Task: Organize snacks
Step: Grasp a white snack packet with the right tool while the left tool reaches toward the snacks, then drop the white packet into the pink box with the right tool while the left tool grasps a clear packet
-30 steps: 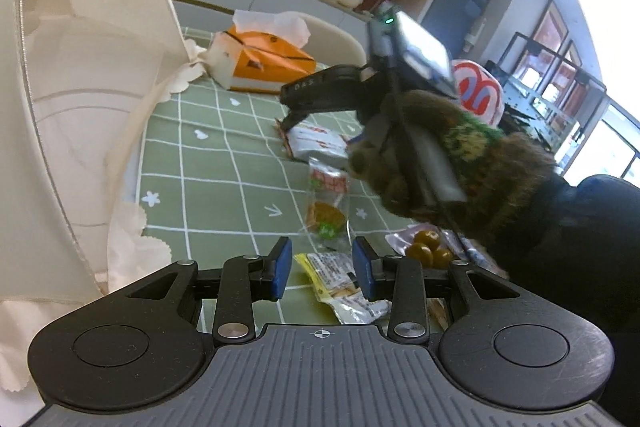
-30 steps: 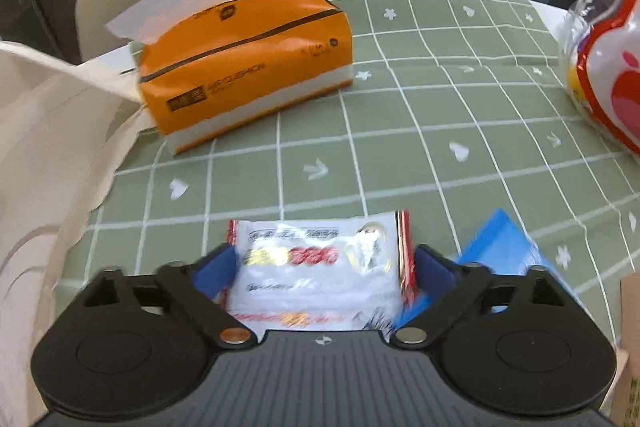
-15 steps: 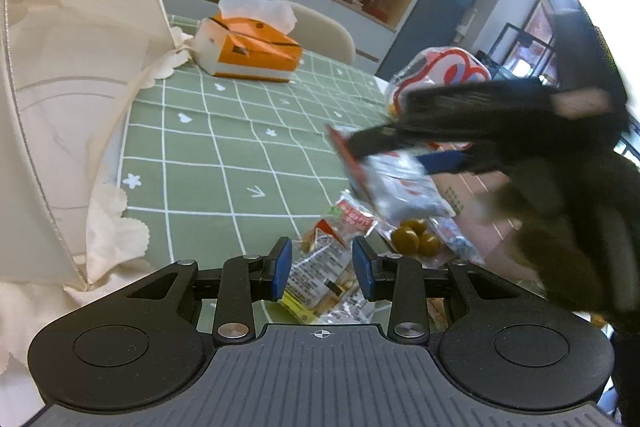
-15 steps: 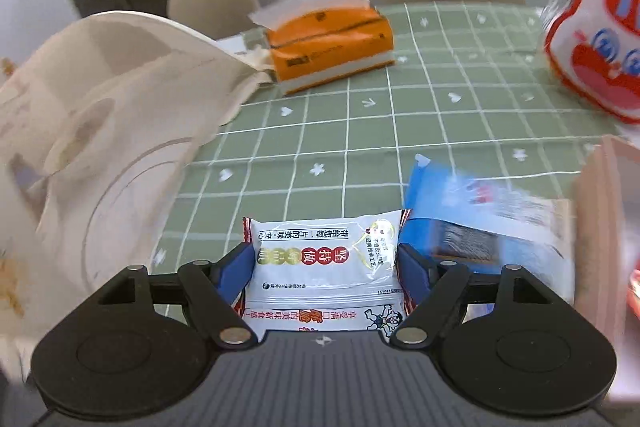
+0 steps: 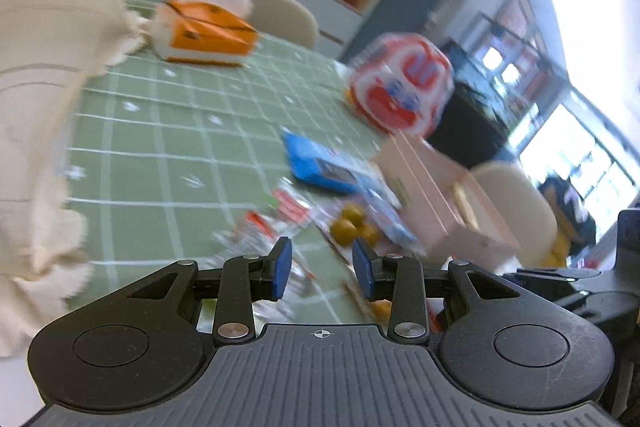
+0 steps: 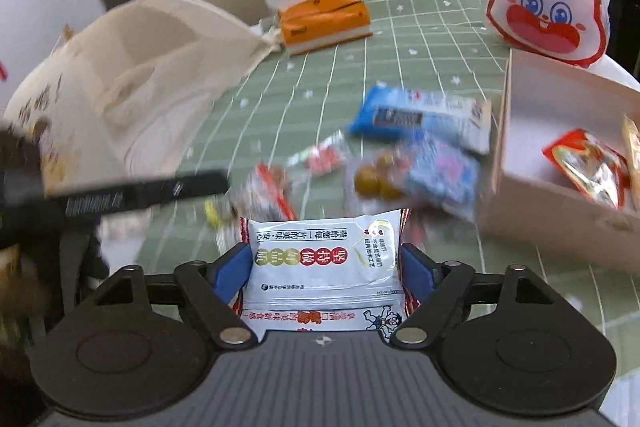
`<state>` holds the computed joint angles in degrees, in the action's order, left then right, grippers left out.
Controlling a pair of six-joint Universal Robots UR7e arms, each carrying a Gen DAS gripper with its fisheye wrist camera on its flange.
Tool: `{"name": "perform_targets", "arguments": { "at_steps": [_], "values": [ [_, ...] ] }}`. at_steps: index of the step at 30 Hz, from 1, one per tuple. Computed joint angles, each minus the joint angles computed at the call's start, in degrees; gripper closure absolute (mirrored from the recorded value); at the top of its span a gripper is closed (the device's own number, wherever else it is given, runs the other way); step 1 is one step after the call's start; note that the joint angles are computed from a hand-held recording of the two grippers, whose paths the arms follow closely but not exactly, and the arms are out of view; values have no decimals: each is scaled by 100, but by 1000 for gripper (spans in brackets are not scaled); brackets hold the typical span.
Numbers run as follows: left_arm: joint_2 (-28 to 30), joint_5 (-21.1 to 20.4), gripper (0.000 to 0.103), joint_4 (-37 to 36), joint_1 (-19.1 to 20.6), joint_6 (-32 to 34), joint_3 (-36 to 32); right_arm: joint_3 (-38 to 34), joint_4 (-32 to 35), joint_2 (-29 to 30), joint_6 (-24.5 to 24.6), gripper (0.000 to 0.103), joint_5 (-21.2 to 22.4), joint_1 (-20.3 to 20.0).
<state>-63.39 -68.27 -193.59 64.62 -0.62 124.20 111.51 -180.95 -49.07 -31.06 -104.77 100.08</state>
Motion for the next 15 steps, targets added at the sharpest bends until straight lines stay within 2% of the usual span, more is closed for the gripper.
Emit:
{"name": "perform_targets", "arguments": {
  "at_steps": [2,4,7,8,11,15],
  "values": [
    [70,-57,65,224,-70,121,-41,242,-274,-110,-261,20,152,-82],
    [136,-43,65,291,-140,272,-46,441,-364,-252,-466,14,332,-180],
    [223,28,65,337,-215,284,-76,649,-982,-123,-1081,14,-185,-108],
    [247,7,65,360,-222,284,-99,702,-947,-138,-1234,14,-222,-130],
    [388,-16,65,295,-245,396,-201,859,-835,-290,-1159,14,17,-289],
    [488,-38,65,430,-170,401,-454,1014,-1546,-175,-1272,14,69,-324]
  ]
}}
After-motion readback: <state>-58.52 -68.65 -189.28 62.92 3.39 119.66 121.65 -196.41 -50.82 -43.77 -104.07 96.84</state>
